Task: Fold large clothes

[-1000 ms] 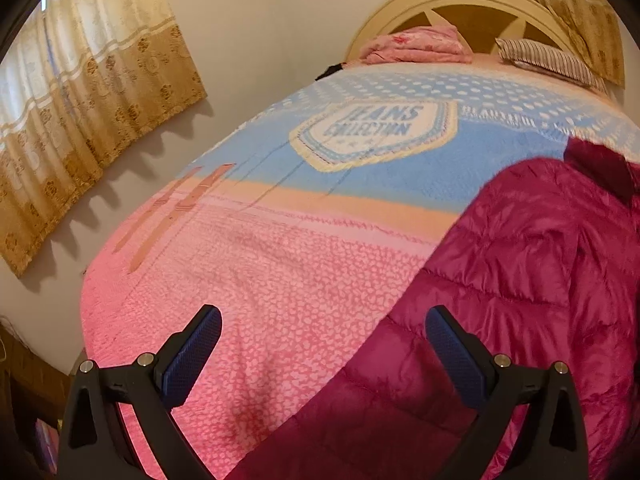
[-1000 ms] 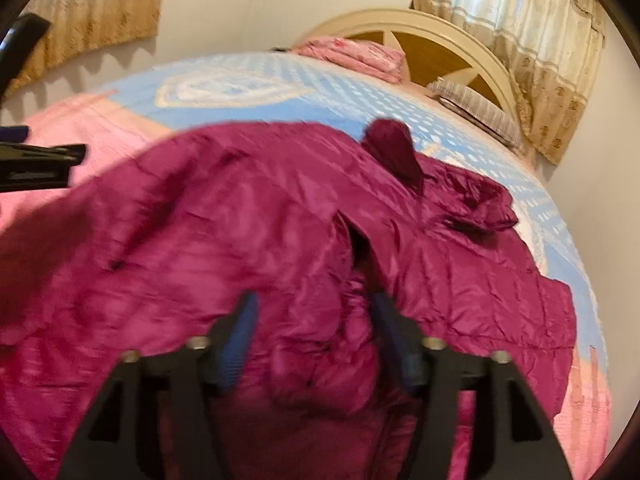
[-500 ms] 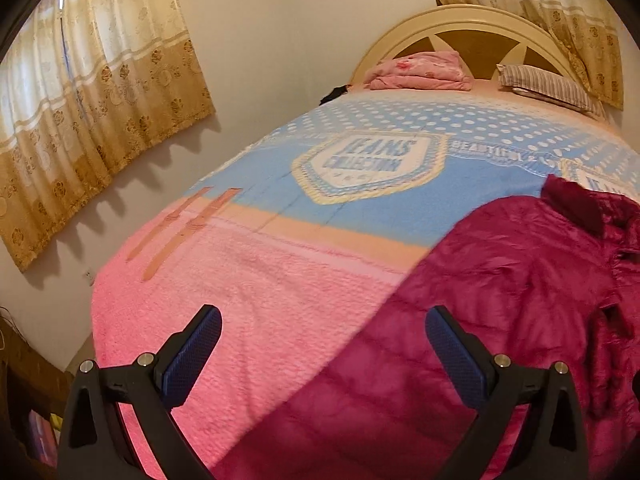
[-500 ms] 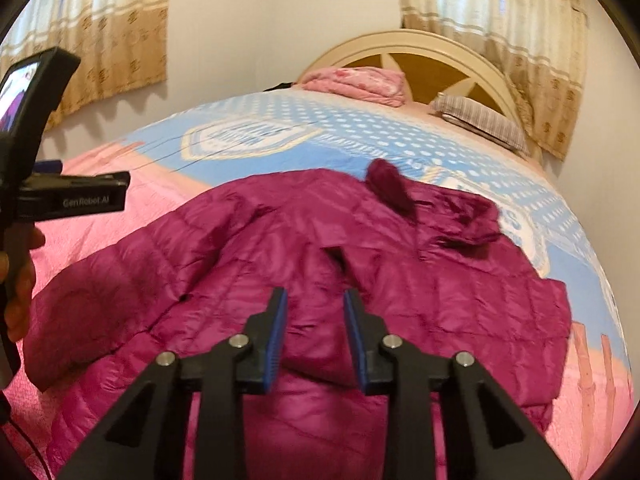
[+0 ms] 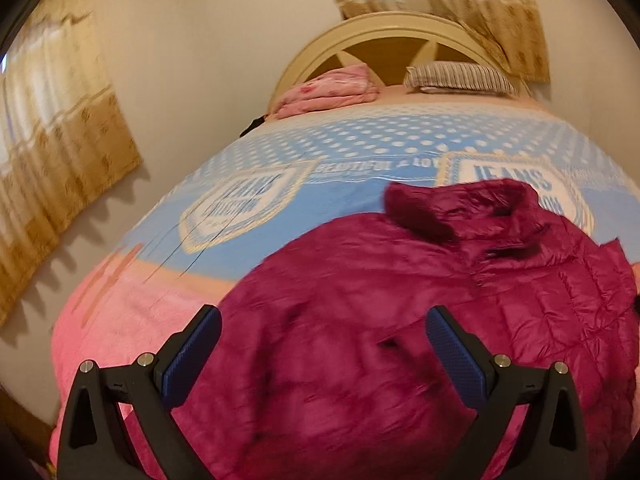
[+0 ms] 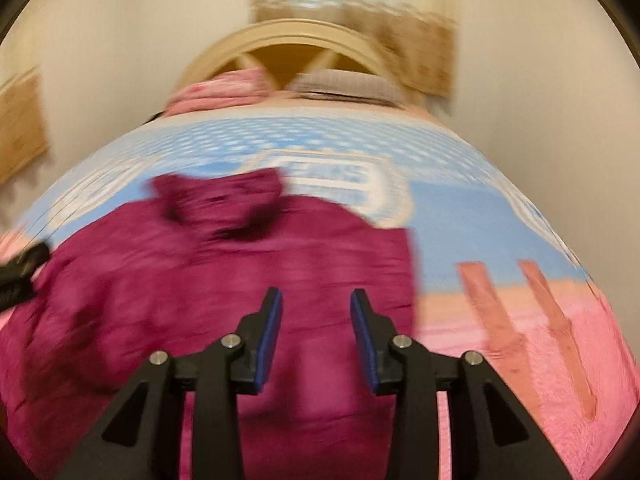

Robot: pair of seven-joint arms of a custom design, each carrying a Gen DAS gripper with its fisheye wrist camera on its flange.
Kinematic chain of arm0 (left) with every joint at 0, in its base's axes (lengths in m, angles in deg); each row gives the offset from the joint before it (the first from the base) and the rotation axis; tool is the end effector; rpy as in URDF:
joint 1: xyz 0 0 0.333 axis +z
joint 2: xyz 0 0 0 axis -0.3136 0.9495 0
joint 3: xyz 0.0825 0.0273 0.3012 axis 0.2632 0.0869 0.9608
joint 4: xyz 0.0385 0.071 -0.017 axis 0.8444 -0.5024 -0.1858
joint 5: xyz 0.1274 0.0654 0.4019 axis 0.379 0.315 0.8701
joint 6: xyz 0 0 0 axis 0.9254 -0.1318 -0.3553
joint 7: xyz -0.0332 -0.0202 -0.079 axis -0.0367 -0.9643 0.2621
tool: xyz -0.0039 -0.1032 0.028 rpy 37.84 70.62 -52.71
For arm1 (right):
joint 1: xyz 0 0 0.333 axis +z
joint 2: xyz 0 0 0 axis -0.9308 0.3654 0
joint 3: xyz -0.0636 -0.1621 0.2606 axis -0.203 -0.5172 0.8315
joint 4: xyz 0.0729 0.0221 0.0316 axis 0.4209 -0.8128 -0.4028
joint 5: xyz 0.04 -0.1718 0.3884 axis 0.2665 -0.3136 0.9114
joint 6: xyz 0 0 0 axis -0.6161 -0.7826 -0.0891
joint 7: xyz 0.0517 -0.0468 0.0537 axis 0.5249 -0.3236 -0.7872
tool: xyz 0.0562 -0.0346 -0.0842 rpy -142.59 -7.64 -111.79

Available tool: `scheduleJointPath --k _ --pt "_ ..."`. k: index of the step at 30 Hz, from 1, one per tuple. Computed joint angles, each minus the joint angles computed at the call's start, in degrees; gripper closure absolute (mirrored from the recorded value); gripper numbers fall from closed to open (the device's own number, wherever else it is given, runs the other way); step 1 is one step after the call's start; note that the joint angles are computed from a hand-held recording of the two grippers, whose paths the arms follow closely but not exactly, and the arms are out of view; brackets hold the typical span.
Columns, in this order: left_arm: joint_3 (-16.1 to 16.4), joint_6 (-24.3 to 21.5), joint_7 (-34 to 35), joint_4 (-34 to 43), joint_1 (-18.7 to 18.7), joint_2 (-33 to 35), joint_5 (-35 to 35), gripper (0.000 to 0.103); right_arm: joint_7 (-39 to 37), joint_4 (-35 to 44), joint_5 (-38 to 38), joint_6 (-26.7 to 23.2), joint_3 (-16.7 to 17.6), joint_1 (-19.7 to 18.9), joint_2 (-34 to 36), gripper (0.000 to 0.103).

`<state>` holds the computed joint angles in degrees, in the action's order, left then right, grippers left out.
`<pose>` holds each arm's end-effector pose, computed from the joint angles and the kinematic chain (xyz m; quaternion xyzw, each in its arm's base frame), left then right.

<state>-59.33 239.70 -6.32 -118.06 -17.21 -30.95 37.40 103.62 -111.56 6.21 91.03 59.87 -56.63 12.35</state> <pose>0.5025 -0.1825 0.4688 -0.6083 0.6527 -0.2068 0.4015 0.4328 0.2354 0.4534 -0.5794 0.6883 -0.3373 0.2771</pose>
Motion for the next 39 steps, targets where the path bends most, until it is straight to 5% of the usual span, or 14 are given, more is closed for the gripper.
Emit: scheduleJointPath --k 5,10,17,23,39 --pt "-4.1 -16.1 -9.0 9.5 -1.5 11.9 15.7 0.001 2.9 1.0 -2.4 2.9 -3.6 -5.1 3.5 0.068" --pt "-0.5 -20.5 -5.4 14.2 -4.6 19.7 13.7 0.001 -1.0 3.5 -1.6 8.7 -6.2 -5.2 9.3 0.072" --pt "5.6 -13.5 -3.7 14.6 -6.8 21.8 7.0 0.001 -7.8 3.1 6.1 13.0 -8.9 -4.2 13.2 0.073" --pt "9.3 -11.8 -4.0 14.2 -9.7 21.6 6.2 0.001 -7.3 3.1 5.0 12.1 -8.3 -4.5 13.6 0.073" --pt "10.0 -12.8 -6.2 13.4 -11.5 21.5 8.0 0.001 -8.2 4.9 4.2 5.8 -8.1 -2.5 14.2 0.073"
